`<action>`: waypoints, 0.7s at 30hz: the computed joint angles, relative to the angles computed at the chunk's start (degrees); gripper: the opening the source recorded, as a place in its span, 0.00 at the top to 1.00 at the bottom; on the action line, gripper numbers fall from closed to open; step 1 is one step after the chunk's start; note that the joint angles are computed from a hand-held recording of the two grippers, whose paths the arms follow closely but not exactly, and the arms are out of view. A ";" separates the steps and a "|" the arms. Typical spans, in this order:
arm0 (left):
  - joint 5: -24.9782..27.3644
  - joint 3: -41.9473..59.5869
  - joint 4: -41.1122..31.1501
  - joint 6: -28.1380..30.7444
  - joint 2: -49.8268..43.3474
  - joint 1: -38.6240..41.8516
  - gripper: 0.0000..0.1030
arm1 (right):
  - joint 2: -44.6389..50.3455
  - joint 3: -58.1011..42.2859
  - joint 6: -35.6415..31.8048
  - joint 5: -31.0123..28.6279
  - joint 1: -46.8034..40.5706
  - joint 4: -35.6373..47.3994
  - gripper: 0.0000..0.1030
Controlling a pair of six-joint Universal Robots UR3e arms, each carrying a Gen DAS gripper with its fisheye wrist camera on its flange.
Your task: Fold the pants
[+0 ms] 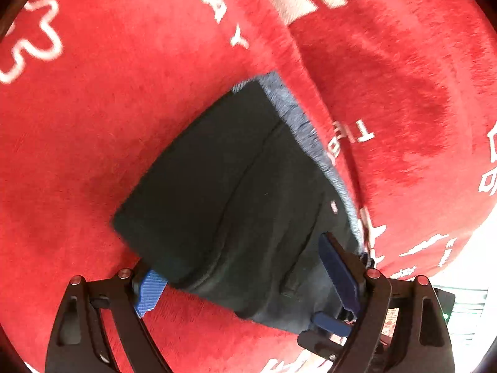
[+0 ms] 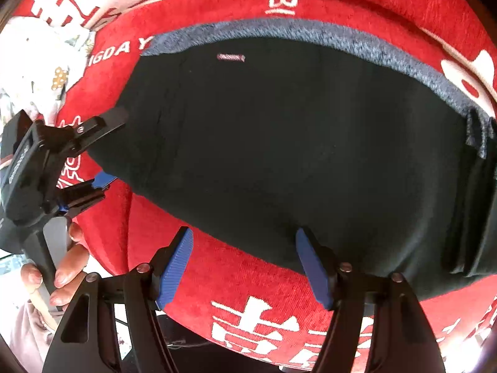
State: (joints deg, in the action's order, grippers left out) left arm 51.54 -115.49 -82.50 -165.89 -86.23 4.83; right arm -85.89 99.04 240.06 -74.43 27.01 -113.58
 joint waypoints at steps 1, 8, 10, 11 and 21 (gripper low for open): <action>0.79 -1.68 4.84 -2.38 0.37 -1.58 0.14 | -0.17 0.20 0.03 -0.04 -0.07 -0.12 0.30; 12.12 1.47 13.75 -11.82 -0.10 -11.37 0.33 | -3.08 -0.63 -1.62 -1.19 -1.44 3.64 0.30; 14.02 1.76 14.19 -12.15 1.97 -12.12 0.50 | -5.23 -0.88 -2.83 -1.93 -3.02 5.52 0.30; 15.81 2.58 13.92 -11.48 2.90 -13.06 0.59 | -6.45 -1.00 -3.72 -2.18 -4.19 6.44 0.30; 35.29 0.05 30.08 -3.67 8.00 -29.97 0.64 | 9.73 -24.84 -26.50 12.09 -16.27 14.18 0.26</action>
